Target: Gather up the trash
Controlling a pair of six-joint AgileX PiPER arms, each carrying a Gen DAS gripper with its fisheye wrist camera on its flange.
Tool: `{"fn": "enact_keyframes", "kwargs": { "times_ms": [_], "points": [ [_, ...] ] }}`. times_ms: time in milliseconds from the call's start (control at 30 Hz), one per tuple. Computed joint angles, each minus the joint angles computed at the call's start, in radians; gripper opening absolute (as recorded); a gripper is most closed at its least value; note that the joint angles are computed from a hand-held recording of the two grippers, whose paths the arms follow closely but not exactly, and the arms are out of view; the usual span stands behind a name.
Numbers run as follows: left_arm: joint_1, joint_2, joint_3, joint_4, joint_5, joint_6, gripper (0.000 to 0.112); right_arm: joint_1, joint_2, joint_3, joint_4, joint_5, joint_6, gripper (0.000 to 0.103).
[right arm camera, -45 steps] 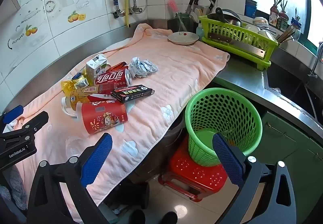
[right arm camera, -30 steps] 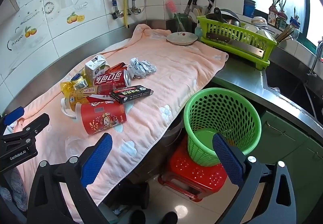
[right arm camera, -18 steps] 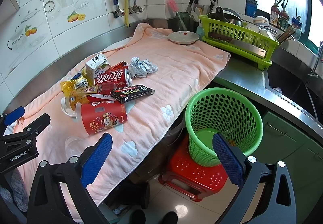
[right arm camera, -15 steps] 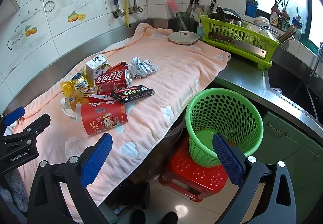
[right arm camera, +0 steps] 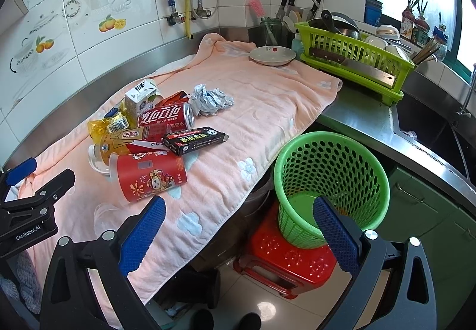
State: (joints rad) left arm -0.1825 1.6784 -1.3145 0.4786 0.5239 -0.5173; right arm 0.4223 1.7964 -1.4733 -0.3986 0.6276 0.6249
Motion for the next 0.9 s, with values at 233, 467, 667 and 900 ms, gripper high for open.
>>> {"fn": "enact_keyframes", "kwargs": {
  "times_ms": [233, 467, 667, 900],
  "points": [
    [0.008, 0.017, -0.025, -0.013, 0.019, 0.008, 0.098, -0.004, 0.024, -0.031, 0.021, 0.005, -0.034, 0.096],
    [0.031, 0.041, -0.051, -0.033, 0.050, 0.005, 0.098, -0.009, 0.052, -0.063, 0.050, 0.005, -0.078, 0.096],
    [0.075, 0.089, -0.112, -0.111, 0.119, 0.032, 0.097, -0.021, 0.069, -0.079, 0.092, -0.005, -0.138, 0.096],
    [0.161, 0.171, -0.202, -0.380, 0.231, 0.145, 0.097, -0.046, 0.084, -0.091, 0.165, -0.018, -0.231, 0.096]
  ]
}}
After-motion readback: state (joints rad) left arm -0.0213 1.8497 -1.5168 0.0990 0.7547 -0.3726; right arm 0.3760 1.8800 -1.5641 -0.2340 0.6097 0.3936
